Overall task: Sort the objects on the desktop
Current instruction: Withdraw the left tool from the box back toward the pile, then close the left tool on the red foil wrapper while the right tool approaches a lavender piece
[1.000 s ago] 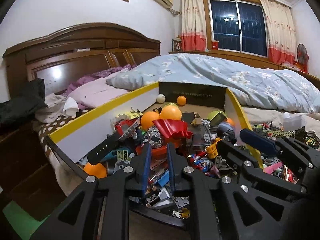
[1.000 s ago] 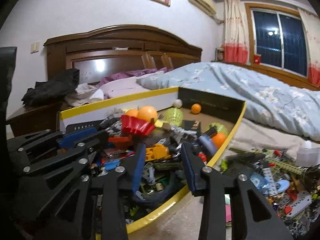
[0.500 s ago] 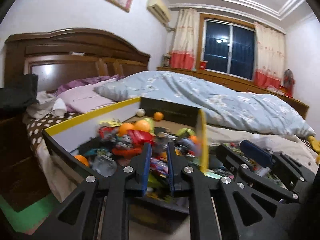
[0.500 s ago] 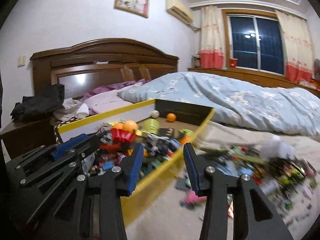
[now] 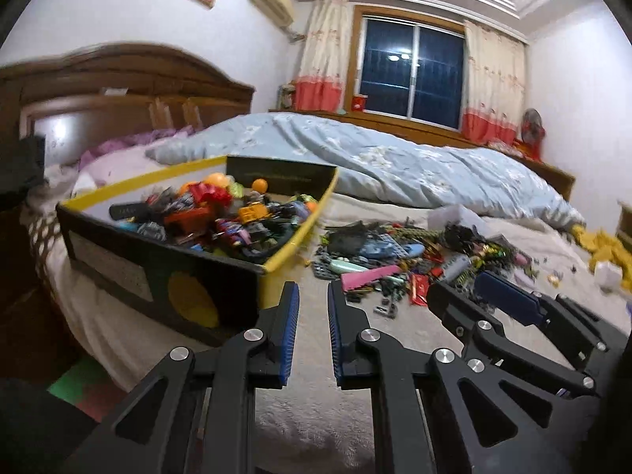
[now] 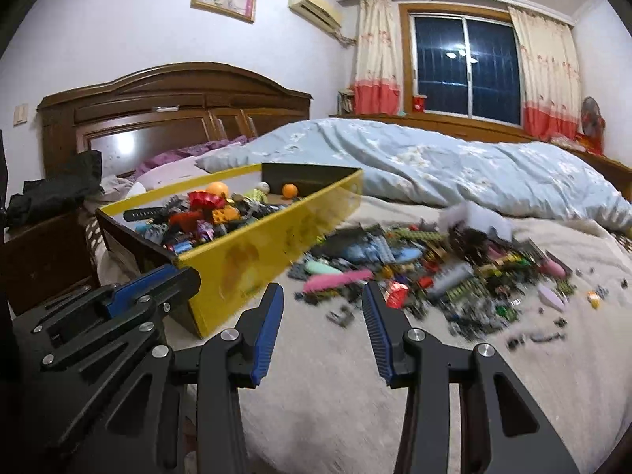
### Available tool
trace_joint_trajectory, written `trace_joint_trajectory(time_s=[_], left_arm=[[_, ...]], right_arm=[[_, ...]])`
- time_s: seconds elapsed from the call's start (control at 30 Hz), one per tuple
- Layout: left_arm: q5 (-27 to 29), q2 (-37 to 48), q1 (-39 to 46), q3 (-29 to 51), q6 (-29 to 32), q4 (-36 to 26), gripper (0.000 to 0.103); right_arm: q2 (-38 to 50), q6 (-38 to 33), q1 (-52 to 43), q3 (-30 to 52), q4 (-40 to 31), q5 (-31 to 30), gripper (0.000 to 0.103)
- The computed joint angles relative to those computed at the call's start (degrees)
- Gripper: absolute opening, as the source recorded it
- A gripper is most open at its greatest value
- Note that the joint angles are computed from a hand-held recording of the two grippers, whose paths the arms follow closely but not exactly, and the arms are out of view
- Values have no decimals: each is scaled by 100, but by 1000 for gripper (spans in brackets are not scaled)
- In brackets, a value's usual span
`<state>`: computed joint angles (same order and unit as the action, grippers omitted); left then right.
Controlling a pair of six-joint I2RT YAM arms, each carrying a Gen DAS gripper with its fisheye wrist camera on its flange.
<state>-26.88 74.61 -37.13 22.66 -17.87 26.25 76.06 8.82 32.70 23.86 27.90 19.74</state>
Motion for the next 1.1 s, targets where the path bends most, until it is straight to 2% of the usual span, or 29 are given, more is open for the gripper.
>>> trace_joint_trajectory(time_s=[0.07,0.13,0.2,0.3,0.4,0.63,0.77,0.93,1.1], left_arm=[[-237,218,-261,8,240,195,14],[-188,421,-291,77,382,278,14],[-205,678,-385,186,339,279,14],[-130,1192,-532,393,281,240,13],[-2,1566,-678,562,86,137,13],[-215,1811,-1207,665,250,477,11],[-110,1963,-1366,820,365,631,11],[45,2395,-1450,1146,8,976,11],[424,2840,-1432,2006,-117,400,11]], right_arm=[[-50,-137,-90,-193,149,-28,42],[-73,-282,-268,-348,244,-209,42],[-41,-289,-390,-393,174,-296,42],[142,-258,-574,-662,470,-329,42],[205,-156,-834,-789,356,-508,42],[-479,-391,-1162,-1410,527,-408,42],[-843,-460,-1281,-1564,453,-167,42],[-945,-324,-2163,-1572,444,-704,44],[-479,-84,-3270,-1038,46,-1575,45]])
